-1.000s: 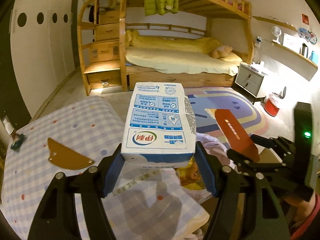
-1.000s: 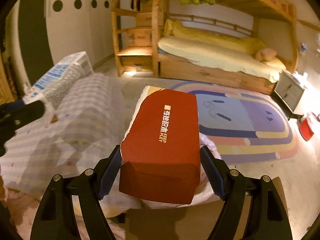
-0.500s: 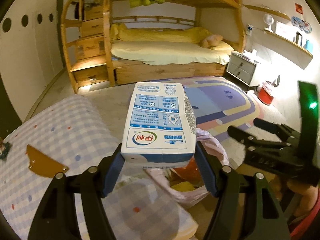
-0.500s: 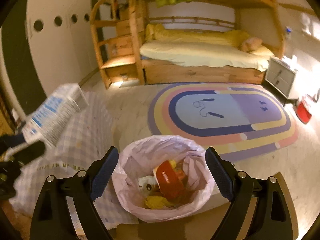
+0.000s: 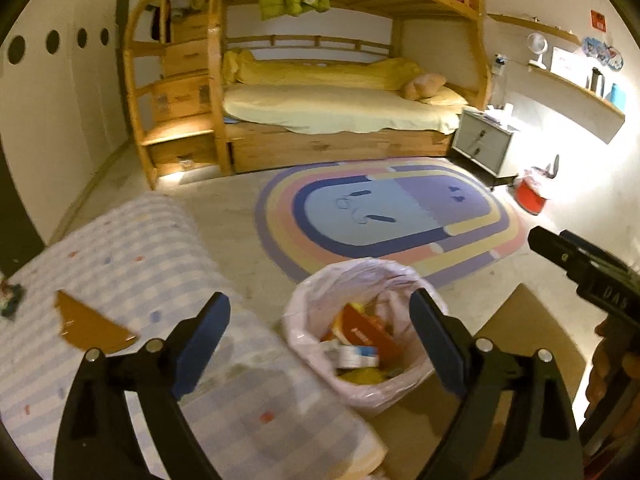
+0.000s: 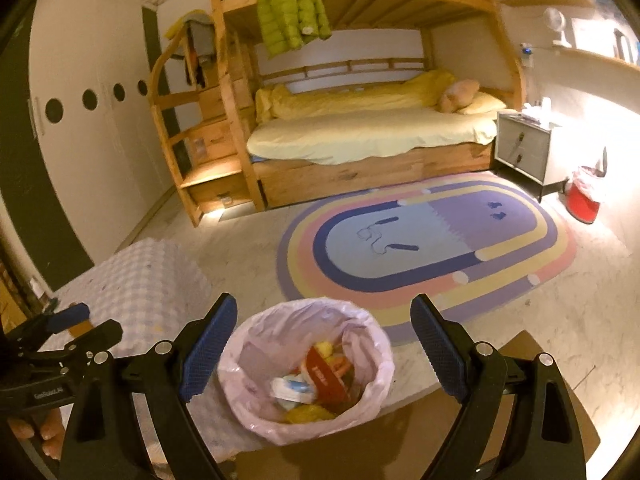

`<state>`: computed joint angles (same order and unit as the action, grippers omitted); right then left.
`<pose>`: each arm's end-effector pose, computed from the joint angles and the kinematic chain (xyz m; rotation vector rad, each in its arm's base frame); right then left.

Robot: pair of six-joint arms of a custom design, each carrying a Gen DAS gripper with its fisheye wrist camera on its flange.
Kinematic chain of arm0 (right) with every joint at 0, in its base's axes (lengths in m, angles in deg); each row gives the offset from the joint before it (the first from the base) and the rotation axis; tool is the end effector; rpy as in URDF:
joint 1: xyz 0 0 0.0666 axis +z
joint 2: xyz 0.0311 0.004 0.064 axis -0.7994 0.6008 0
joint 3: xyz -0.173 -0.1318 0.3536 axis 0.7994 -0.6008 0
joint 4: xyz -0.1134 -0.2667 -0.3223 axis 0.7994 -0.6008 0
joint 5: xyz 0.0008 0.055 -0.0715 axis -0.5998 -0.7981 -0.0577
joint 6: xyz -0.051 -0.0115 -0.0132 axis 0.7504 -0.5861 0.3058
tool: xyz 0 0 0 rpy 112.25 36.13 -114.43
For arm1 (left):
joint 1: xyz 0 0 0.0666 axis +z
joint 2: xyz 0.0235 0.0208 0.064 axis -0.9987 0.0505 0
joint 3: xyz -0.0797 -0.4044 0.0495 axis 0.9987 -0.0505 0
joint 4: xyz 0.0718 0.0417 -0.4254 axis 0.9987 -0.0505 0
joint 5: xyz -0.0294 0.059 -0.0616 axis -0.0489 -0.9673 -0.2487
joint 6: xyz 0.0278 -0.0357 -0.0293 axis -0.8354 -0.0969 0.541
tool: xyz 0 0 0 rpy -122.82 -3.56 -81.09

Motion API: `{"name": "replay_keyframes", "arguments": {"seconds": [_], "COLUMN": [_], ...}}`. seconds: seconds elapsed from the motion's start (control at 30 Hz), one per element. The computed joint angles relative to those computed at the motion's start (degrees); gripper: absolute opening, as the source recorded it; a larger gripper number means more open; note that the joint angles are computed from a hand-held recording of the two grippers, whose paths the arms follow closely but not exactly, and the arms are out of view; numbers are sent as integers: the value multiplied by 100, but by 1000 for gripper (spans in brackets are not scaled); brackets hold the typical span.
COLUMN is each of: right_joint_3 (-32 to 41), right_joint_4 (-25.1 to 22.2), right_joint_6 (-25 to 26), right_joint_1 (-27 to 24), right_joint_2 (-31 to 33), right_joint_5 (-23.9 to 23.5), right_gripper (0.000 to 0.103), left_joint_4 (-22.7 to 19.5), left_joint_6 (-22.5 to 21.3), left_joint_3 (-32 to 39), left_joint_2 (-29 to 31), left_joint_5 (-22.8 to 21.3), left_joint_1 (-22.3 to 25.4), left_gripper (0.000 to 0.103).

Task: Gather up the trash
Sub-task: 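Move both grippers back over the table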

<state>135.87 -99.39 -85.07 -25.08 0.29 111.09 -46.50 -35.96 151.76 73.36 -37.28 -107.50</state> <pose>0.2803 0.1231 0.4399 0.6987 2.1037 -0.1045 0.4234 -0.1702 0.4199 0.8512 2.1610 -0.4331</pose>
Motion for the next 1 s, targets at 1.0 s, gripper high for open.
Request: {"name": "replay_keyframes", "arguments": {"seconds": [1.0], "right_joint_3": [1993], "right_joint_4": [1024], "right_joint_6": [1778], "right_joint_1": [1292], "right_joint_2": [2553], "right_joint_5": [-1294], "right_gripper": [88], "left_joint_4": [236], "left_joint_6": [-15], "left_joint_3": [-288], "left_joint_2": [-329], "left_joint_5": [-88], "left_joint_1": [3017], "left_gripper": [88]}}
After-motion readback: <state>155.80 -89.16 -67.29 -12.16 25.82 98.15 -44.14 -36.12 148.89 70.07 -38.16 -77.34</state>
